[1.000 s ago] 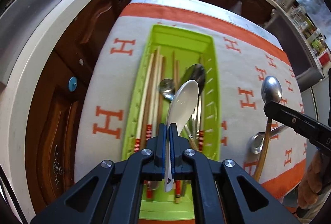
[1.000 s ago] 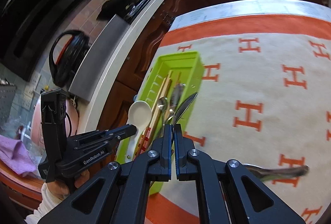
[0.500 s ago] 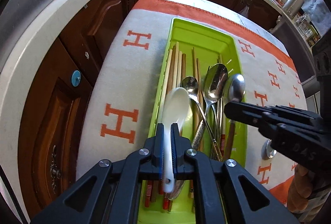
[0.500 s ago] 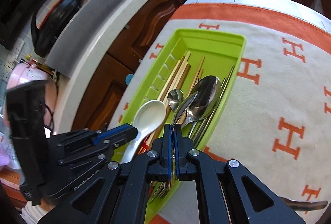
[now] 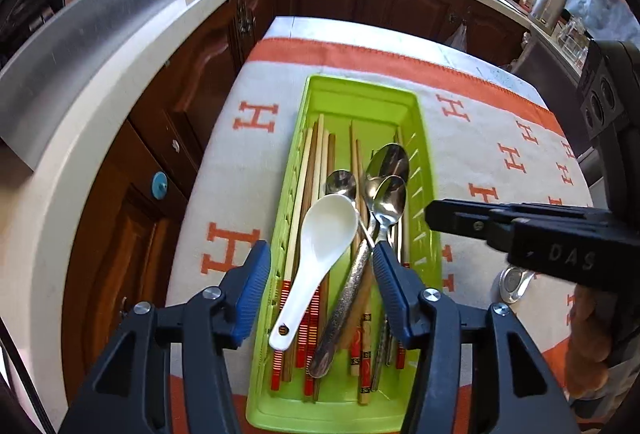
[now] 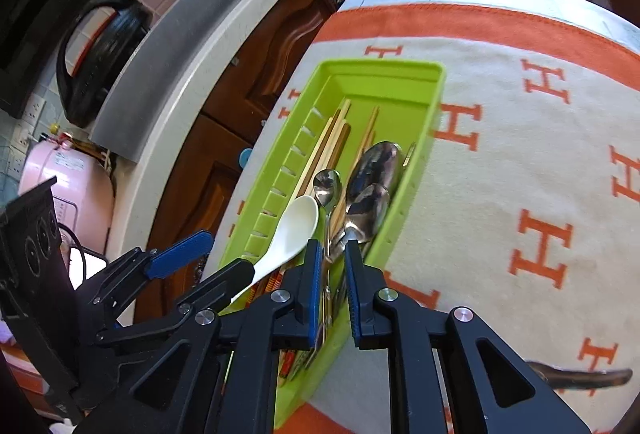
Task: Organize utensils
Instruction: 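Reach the right gripper to the steel ladle and grasp its handle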
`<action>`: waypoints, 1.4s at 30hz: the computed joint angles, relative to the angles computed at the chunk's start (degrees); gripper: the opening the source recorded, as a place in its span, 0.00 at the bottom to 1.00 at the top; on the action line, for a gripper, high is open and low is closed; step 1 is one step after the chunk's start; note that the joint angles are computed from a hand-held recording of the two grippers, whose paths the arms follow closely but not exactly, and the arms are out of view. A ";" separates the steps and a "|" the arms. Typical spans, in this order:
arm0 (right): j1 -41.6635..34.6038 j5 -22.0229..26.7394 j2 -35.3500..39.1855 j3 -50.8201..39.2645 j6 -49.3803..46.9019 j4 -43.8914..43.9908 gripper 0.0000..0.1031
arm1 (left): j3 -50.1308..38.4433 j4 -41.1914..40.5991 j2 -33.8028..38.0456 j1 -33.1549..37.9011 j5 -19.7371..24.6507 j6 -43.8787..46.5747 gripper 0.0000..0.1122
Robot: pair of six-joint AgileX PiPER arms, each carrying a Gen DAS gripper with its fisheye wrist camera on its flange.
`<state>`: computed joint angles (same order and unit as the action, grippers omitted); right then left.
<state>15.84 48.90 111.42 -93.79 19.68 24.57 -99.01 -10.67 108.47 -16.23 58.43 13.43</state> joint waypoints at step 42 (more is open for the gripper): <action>-19.07 -15.75 -39.91 57.70 -11.69 11.53 0.26 | 14.75 7.09 -6.64 -19.67 -13.96 -18.78 0.91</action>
<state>-3.23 33.15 71.51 -36.09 7.99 36.10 -84.26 -3.57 101.83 -35.91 44.47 -5.35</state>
